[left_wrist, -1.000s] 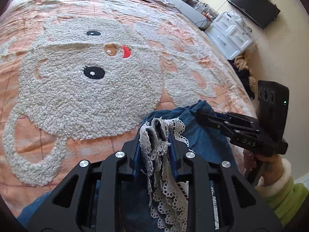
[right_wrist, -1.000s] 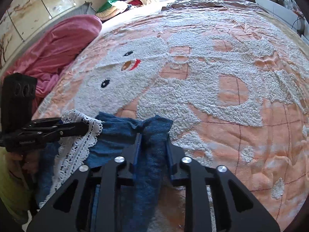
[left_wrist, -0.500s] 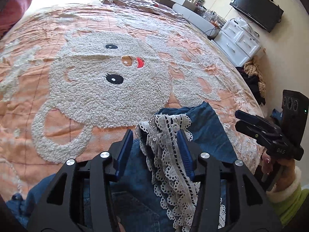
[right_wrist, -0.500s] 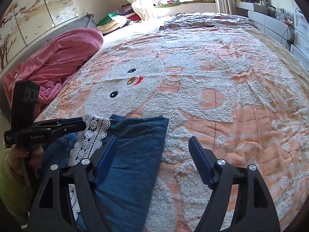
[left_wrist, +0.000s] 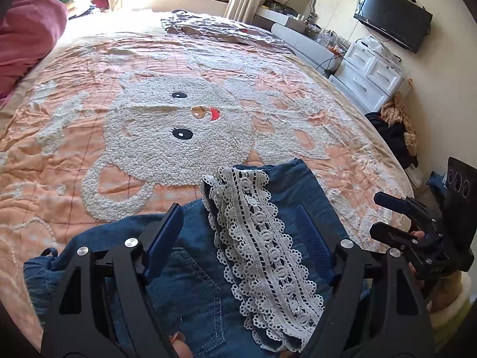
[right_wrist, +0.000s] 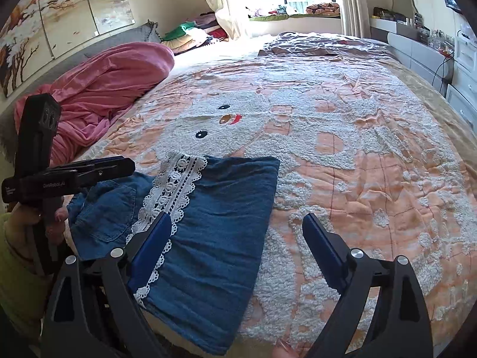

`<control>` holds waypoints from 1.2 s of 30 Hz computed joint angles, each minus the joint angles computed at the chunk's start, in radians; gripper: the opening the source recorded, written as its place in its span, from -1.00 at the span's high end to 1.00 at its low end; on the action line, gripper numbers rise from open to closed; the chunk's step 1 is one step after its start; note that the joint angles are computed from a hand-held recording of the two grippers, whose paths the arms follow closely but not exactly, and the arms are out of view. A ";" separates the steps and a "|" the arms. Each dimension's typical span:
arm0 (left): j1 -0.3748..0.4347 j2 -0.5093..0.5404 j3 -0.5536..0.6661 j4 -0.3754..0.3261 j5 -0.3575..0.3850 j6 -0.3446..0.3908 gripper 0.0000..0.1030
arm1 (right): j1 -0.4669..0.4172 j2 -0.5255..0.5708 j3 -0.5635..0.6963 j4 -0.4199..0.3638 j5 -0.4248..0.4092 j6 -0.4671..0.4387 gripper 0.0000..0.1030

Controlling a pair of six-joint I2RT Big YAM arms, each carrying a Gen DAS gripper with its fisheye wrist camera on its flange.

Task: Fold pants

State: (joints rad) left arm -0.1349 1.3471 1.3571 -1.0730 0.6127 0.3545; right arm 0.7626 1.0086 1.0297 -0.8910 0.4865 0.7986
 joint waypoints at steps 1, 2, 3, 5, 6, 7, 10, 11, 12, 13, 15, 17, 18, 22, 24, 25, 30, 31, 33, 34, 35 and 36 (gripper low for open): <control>0.000 -0.008 -0.006 0.001 -0.001 0.000 -0.44 | 0.010 -0.004 -0.001 -0.003 0.006 0.004 -0.73; 0.000 -0.017 -0.011 0.002 -0.003 0.000 -0.45 | 0.020 -0.008 -0.001 -0.009 0.016 0.011 -0.73; 0.001 -0.026 -0.017 0.003 -0.004 0.001 -0.50 | 0.028 -0.010 -0.001 -0.016 0.023 0.017 -0.74; 0.006 -0.047 -0.029 0.000 0.000 0.000 -0.54 | 0.046 -0.017 -0.001 -0.027 0.035 0.029 -0.74; 0.009 -0.054 -0.034 -0.003 0.004 0.002 -0.55 | 0.056 -0.019 -0.001 -0.032 0.043 0.036 -0.74; 0.011 -0.062 -0.039 -0.007 0.006 0.005 -0.56 | 0.064 -0.022 -0.001 -0.036 0.048 0.040 -0.74; 0.016 -0.085 -0.058 -0.021 0.006 0.010 -0.58 | 0.083 -0.029 -0.004 -0.043 0.055 0.057 -0.74; 0.017 -0.092 -0.066 -0.024 0.005 0.010 -0.59 | 0.089 -0.032 -0.007 -0.043 0.054 0.062 -0.74; 0.019 -0.097 -0.071 -0.026 0.004 0.011 -0.59 | 0.094 -0.034 -0.009 -0.044 0.055 0.068 -0.74; 0.022 -0.103 -0.077 -0.030 0.004 0.015 -0.59 | 0.099 -0.036 -0.011 -0.045 0.056 0.073 -0.74; 0.026 -0.116 -0.090 -0.031 0.002 0.014 -0.60 | 0.108 -0.038 -0.018 -0.046 0.056 0.082 -0.74; 0.032 -0.124 -0.099 -0.037 0.004 0.013 -0.61 | 0.116 -0.042 -0.025 -0.049 0.056 0.098 -0.74; 0.036 -0.128 -0.103 -0.039 0.006 0.011 -0.61 | 0.118 -0.045 -0.029 -0.047 0.051 0.103 -0.74; 0.057 -0.138 -0.120 -0.058 0.019 -0.002 -0.61 | 0.130 -0.056 -0.046 -0.044 0.050 0.126 -0.74; 0.066 -0.141 -0.131 -0.070 0.030 -0.008 -0.61 | 0.135 -0.063 -0.058 -0.039 0.043 0.138 -0.74; 0.073 -0.140 -0.137 -0.078 0.041 -0.014 -0.61 | 0.138 -0.067 -0.066 -0.033 0.038 0.144 -0.74; 0.093 -0.140 -0.176 -0.134 0.086 -0.013 -0.61 | 0.149 -0.078 -0.101 -0.018 0.019 0.188 -0.74; 0.094 -0.136 -0.181 -0.154 0.096 -0.005 -0.52 | 0.151 -0.078 -0.106 -0.016 0.014 0.192 -0.74; 0.092 -0.133 -0.193 -0.191 0.109 0.007 -0.32 | 0.155 -0.078 -0.117 -0.009 0.003 0.199 -0.74; 0.087 -0.133 -0.198 -0.204 0.112 0.017 -0.31 | 0.157 -0.077 -0.123 -0.003 -0.004 0.200 -0.74; 0.082 -0.136 -0.203 -0.205 0.107 0.020 -0.29 | 0.158 -0.074 -0.127 0.000 -0.011 0.200 -0.74; 0.075 -0.141 -0.210 -0.200 0.099 0.016 -0.24 | 0.159 -0.070 -0.128 -0.002 -0.013 0.203 -0.74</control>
